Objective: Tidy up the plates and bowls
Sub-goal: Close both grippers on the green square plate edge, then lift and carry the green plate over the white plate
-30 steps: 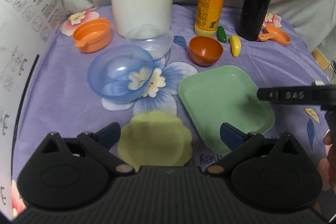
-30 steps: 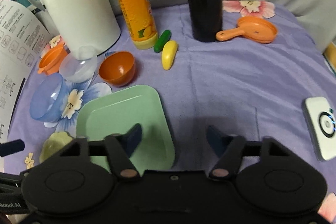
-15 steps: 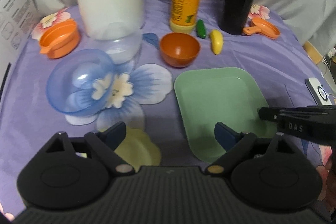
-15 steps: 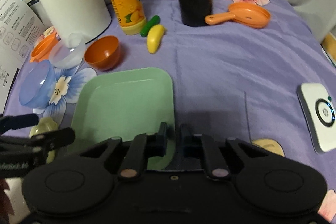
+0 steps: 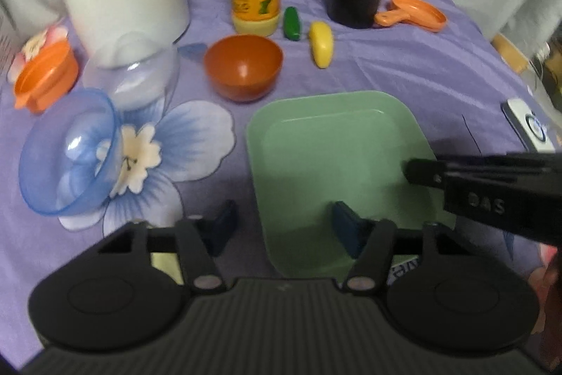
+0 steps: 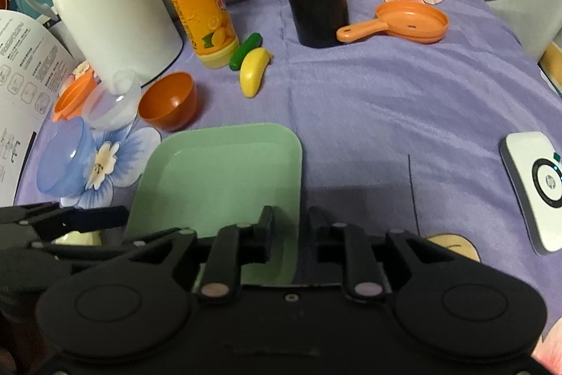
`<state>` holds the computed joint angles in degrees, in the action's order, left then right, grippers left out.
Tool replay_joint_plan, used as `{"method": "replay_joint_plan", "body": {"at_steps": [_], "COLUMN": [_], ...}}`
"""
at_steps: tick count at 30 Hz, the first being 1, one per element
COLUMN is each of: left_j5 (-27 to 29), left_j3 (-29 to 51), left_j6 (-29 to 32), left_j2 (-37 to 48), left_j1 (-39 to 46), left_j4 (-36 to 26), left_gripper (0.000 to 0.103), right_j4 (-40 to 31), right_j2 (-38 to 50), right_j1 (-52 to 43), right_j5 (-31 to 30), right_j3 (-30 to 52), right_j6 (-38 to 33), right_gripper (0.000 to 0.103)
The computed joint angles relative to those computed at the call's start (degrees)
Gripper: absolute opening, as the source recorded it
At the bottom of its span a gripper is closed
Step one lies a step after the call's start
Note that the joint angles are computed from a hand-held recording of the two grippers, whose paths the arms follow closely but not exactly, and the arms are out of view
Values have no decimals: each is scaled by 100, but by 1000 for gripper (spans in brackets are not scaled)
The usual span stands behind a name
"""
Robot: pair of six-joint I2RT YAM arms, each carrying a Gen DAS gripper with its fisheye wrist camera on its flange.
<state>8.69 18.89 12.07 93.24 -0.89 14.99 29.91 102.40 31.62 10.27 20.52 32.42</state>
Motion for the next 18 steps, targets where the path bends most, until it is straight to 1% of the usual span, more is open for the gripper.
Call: {"method": "replay_joint_plan", "body": {"at_steps": [1,4,6,8,9,13,18], "left_j5": [-9,-158,-110,-68,-36,-276,-227], "left_j3": [-28,-80,-63,-40,-13,-137,-189], "left_j6": [19,-2,-69,-168,-180,-198,-283], "left_j2": [-34,-41,58,125,131,17,-232], "left_j1": [-49,-180,-164,-156,-149,-282,-184], "left_j4": [11,129,228,304,272,380,94], "left_gripper": [50,53,55,50,50,46,42], "right_j4": [49,375,528,388,295,-39,-207], "right_j2": [47,228,327,310,282,200,-7], "right_j1": [49,225,406,492,489,589,611], "right_j5": [70,340,598,721,713,798,682], "right_j3": [14,-43,-73,-1,38,158,58], "right_j6": [-14,-128,-183,-143,-64,110,292], "right_gripper": [22,23,23,23,20,21,21]}}
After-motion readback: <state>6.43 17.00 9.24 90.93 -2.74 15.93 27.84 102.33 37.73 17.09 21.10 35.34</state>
